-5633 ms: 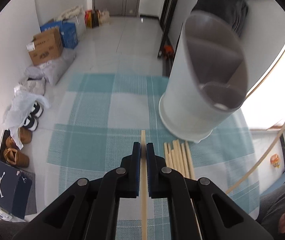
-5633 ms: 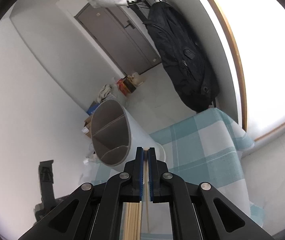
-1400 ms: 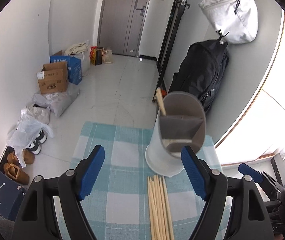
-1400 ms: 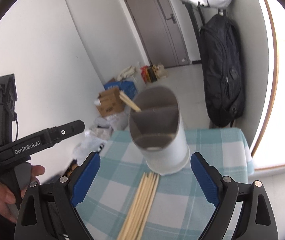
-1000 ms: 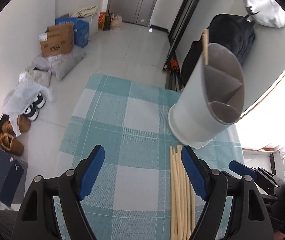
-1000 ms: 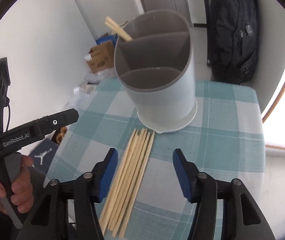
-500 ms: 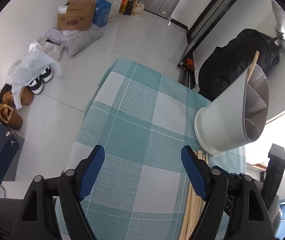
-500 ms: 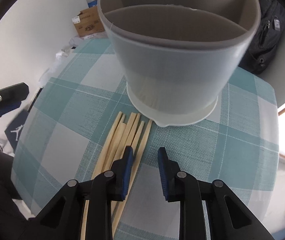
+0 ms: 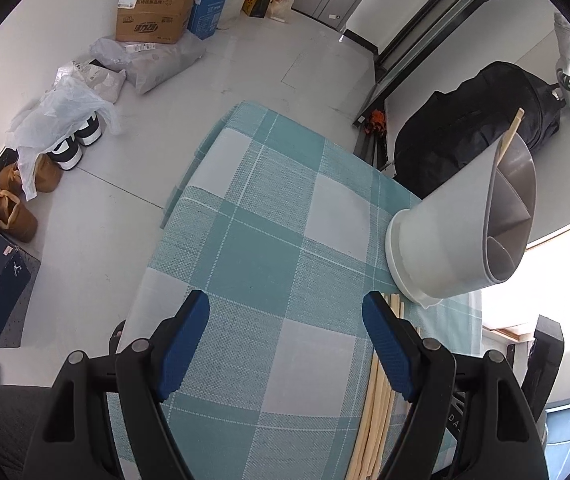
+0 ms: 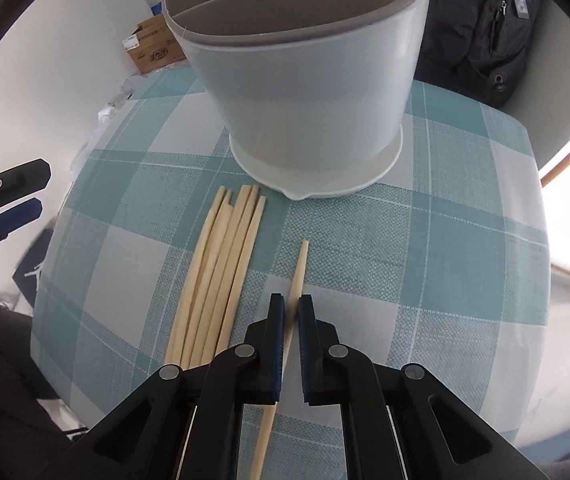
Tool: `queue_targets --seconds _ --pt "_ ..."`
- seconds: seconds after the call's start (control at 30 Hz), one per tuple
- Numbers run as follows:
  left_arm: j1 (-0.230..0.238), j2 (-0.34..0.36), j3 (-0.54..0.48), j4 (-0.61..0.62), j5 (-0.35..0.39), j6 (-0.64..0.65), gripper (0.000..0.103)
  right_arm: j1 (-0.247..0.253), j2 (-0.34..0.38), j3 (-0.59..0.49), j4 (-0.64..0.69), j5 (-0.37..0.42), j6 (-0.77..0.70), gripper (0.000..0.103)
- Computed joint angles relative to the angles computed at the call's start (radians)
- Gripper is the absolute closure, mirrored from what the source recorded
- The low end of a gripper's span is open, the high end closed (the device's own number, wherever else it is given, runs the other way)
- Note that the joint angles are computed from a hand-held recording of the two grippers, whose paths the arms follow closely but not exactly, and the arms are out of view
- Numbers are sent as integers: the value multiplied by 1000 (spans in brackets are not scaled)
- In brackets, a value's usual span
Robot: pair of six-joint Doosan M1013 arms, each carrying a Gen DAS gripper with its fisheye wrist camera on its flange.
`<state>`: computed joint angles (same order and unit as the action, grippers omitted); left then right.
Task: Organize utensils
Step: 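Grasp a chopstick with the right gripper while the left gripper grasps another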
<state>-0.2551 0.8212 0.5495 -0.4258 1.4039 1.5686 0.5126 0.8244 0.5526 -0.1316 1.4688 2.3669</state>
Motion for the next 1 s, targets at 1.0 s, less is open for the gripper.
queue_targets --seconds 1.0 --pt "-92 -49 112 106 38 279 28 -27 -306 519 -209 -638 509 98"
